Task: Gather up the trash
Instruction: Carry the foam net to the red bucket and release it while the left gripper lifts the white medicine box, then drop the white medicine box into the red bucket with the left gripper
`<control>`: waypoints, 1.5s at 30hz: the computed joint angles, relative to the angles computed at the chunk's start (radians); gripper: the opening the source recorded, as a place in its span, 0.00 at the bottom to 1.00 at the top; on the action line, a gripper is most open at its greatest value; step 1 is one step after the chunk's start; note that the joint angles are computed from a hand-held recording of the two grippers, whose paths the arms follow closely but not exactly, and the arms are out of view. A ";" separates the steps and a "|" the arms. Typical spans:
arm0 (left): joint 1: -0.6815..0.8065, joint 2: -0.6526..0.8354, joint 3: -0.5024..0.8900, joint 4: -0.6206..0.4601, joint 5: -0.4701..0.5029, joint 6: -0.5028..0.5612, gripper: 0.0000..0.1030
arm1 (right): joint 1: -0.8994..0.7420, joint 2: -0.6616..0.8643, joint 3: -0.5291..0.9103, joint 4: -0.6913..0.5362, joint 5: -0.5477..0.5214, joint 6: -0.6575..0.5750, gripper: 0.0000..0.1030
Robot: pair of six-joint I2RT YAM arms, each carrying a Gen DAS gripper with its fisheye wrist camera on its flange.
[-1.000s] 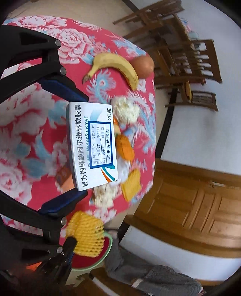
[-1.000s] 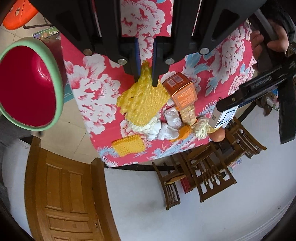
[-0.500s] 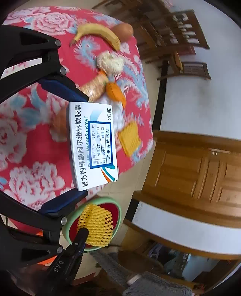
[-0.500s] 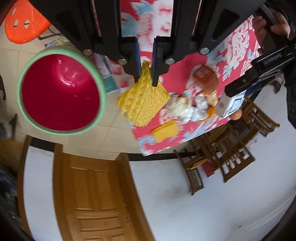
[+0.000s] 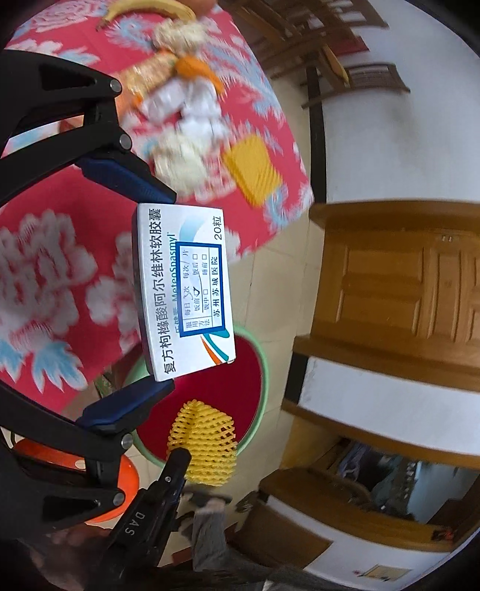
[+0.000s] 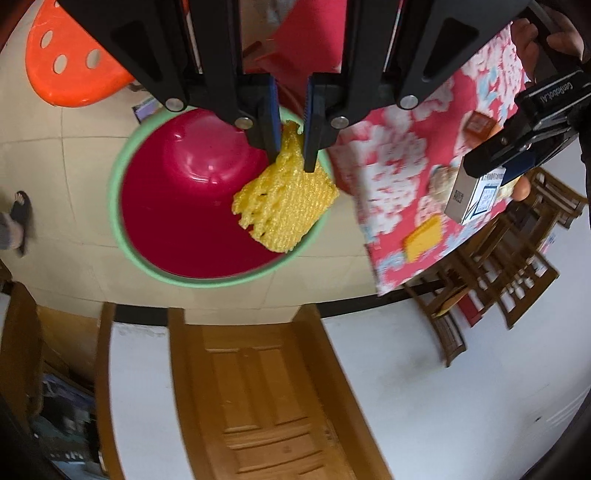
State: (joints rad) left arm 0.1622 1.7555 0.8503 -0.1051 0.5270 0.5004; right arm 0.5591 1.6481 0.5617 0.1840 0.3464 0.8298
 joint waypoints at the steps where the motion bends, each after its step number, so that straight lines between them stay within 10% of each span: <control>1: -0.026 0.010 0.001 0.010 -0.011 -0.010 0.88 | -0.014 -0.003 -0.009 0.005 -0.005 -0.001 0.12; 13: -0.265 0.112 0.041 0.058 -0.092 -0.084 0.89 | -0.186 -0.021 -0.128 0.085 -0.059 -0.019 0.18; 19: -0.292 0.140 0.048 0.079 -0.117 -0.088 0.91 | -0.227 -0.011 -0.155 0.132 -0.094 -0.026 0.40; 45: -0.004 -0.013 0.014 -0.026 -0.070 -0.024 0.91 | -0.020 -0.070 -0.079 0.062 -0.029 0.061 0.55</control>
